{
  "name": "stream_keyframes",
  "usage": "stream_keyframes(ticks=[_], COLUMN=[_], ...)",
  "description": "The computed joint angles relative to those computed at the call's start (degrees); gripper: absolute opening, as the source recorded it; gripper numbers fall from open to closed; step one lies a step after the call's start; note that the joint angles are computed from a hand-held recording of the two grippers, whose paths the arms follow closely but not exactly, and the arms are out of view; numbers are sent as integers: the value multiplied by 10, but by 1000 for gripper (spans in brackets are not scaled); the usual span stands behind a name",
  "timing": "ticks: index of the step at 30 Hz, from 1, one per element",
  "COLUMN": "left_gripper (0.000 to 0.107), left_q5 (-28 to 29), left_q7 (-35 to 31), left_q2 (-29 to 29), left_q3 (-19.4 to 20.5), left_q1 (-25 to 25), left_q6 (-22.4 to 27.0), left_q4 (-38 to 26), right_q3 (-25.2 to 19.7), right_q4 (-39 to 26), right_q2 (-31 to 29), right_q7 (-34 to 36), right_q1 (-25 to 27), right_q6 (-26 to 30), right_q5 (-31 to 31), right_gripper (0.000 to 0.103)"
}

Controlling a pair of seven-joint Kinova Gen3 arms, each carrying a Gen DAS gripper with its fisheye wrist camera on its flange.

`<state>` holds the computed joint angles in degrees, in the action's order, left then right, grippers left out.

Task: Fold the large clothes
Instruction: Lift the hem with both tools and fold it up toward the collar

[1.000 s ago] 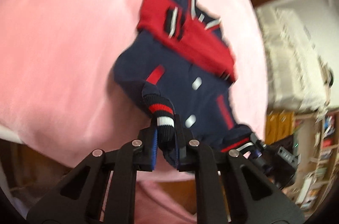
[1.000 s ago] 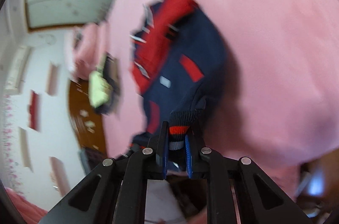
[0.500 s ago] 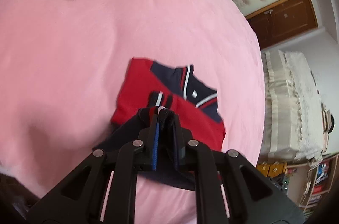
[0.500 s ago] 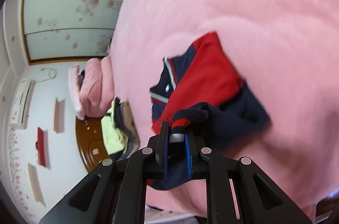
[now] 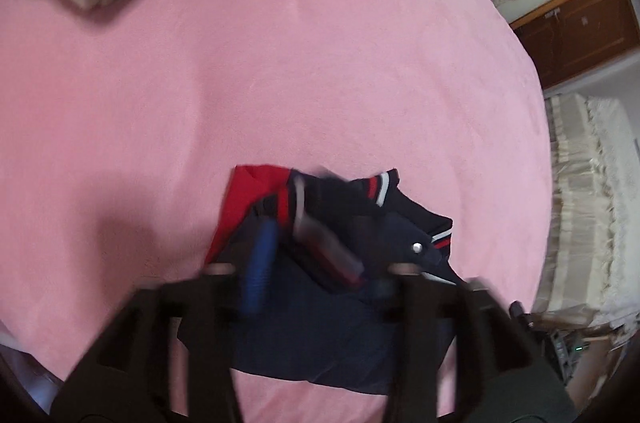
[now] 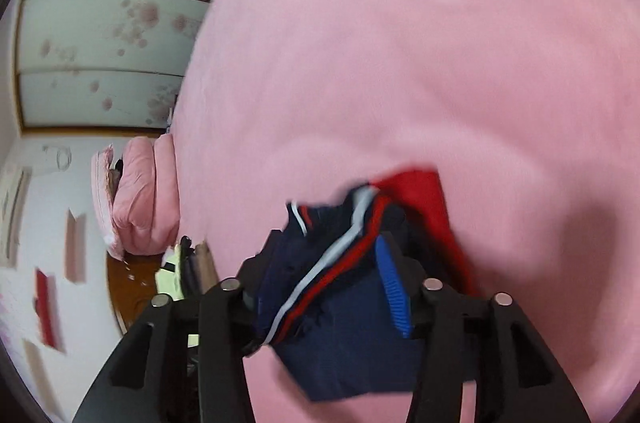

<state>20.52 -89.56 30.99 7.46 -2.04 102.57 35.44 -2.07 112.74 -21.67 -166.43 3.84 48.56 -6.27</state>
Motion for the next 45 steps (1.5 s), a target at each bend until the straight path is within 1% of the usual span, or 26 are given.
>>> stream_keyframes(ticks=[2, 4, 5, 7, 8, 9, 11, 13, 15, 17, 19, 21, 23, 24, 26, 28, 30, 32, 34, 35, 37, 39, 40, 42, 44, 45], left_gripper=[59, 59, 59, 59, 59, 59, 58, 46, 31, 28, 28, 28, 28, 28, 24, 16, 14, 12, 10, 4, 4, 1, 1, 1, 1, 1], left_q5=[-10, -29, -37, -61, -76, -81, -82, -76, -91, -92, -86, -80, -81, -77, -75, -81, -72, -52, -56, -67, -60, -69, -87, -125, -125, -112], left_q7=[-13, -38, -51, -87, -109, -127, -166, -199, -221, -234, -237, -232, -214, -208, -200, -195, -177, -165, -157, -152, -153, -168, -190, -224, -221, -206], left_q2=[-13, -12, -12, -24, -37, -44, -45, -35, -34, -33, -23, -17, -7, 0, 12, 23, 39, 48, 51, 52, 59, 41, 26, 11, 19, 28], left_q3=[-1, -13, -24, -45, -46, -53, -52, -62, -63, -69, -67, -50, -17, -14, -9, -11, -4, 2, 32, 52, 70, 54, 30, -18, -31, -22], left_q1=[9, 39, 55, 91, 104, 115, 127, 141, 154, 162, 162, 150, 129, 126, 121, 121, 110, 91, 68, 55, 33, 39, 53, 79, 69, 50], left_q6=[-7, 18, 28, 28, 16, 9, 24, 48, 44, 29, 28, 23, 17, 17, 12, 7, 18, 22, 21, 18, 21, 0, -23, -62, -65, -52], left_q4=[0, -21, -27, -8, 17, 35, 58, 72, 101, 127, 129, 126, 115, 108, 97, 89, 75, 71, 73, 74, 72, 99, 107, 104, 96, 86], right_q3=[-16, -20, -12, 5, 17, 35, 58, 75, 95, 116, 113, 83, 46, 35, 18, 8, 6, 4, 11, 24, 19, -22, -45, -73, -75, -84], right_q4=[-15, -34, -38, -42, -50, -58, -83, -103, -110, -101, -82, -75, -67, -65, -68, -82, -87, -84, -70, -56, -31, -17, -16, 2, 27, 29], right_q2=[9, 21, 26, 29, 35, 43, 72, 98, 120, 131, 137, 153, 166, 176, 193, 216, 225, 219, 215, 209, 196, 173, 171, 141, 108, 101], right_q7=[47, 93, 117, 163, 186, 210, 256, 303, 350, 396, 438, 455, 462, 462, 454, 436, 440, 435, 432, 428, 393, 346, 323, 276, 230, 213], right_q1=[26, 42, 39, 24, 8, -18, -71, -125, -178, -218, -215, -172, -119, -103, -94, -100, -86, -77, -72, -74, -58, -11, 16, 68, 87, 98], right_q6=[16, 37, 43, 58, 67, 76, 107, 129, 136, 127, 110, 93, 76, 63, 44, 36, 41, 37, 25, 10, -14, -17, -8, 6, -8, -4], right_q5=[2, -1, -9, -29, -36, -39, -42, -49, -63, -90, -123, -149, -173, -178, -164, -133, -130, -128, -129, -135, -123, -82, -59, -26, -28, -24], right_gripper=[48, 48, 48, 45, 36, 32, 23, 19, 17, 12, 10, 8, 8, 7, 7, 7, 6, 1, 1, 1, 0, 0, 0, 0, 0, 0])
